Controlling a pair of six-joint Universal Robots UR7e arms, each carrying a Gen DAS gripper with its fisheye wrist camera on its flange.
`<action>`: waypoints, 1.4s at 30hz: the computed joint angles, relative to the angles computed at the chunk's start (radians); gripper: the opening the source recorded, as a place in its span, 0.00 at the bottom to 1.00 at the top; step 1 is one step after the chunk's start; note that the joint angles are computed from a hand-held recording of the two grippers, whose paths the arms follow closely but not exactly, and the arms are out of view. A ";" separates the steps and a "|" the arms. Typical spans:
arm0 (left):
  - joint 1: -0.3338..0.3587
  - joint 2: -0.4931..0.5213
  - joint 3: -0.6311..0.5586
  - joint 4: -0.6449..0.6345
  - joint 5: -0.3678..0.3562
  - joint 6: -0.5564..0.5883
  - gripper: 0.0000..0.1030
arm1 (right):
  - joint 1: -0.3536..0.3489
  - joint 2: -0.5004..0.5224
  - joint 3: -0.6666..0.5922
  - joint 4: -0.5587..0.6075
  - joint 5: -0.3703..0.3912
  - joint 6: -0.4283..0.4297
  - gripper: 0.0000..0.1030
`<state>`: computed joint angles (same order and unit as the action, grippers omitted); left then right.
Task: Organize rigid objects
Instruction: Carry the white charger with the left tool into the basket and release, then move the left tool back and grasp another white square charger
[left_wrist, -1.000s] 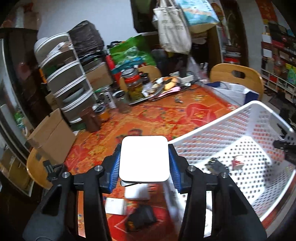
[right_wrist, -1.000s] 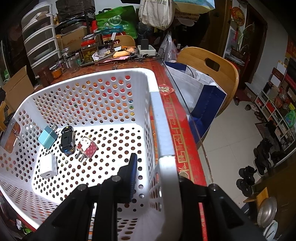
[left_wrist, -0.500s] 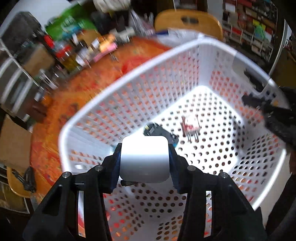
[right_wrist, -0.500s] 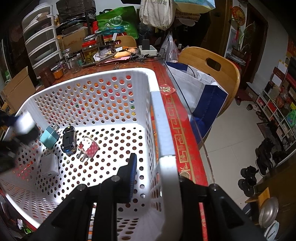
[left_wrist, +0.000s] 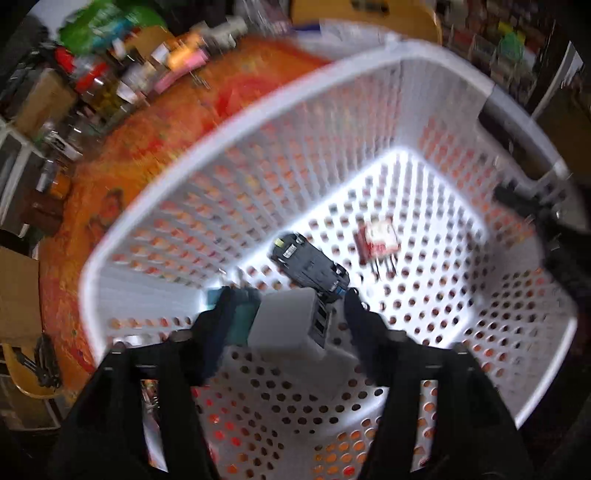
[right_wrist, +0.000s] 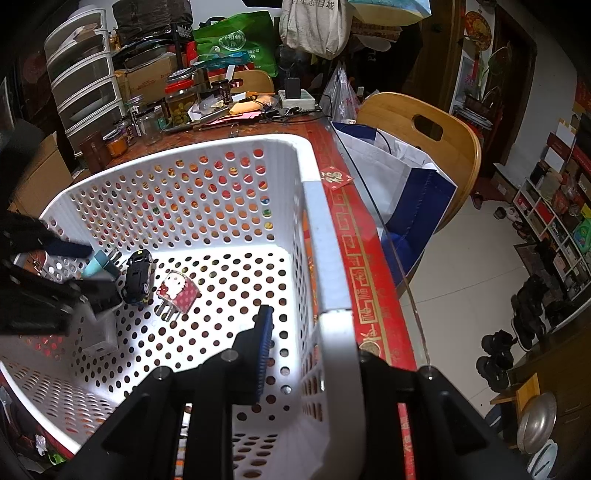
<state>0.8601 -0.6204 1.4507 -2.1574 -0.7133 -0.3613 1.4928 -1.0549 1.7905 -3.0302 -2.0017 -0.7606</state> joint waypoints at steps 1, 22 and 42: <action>-0.013 -0.039 0.061 -0.090 0.026 0.021 0.72 | 0.000 0.000 0.000 0.001 -0.002 -0.001 0.24; 0.181 -0.401 0.519 -0.519 0.067 -0.013 1.00 | 0.014 0.012 -0.017 0.015 -0.061 -0.007 0.24; 0.218 -0.211 0.389 -0.556 0.174 0.047 0.68 | 0.020 0.019 -0.025 0.014 -0.077 0.000 0.24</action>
<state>1.0783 -0.8318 1.8392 -2.7138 -0.5396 -0.3147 1.5131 -1.0358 1.7651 -3.0157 -2.0785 -0.7609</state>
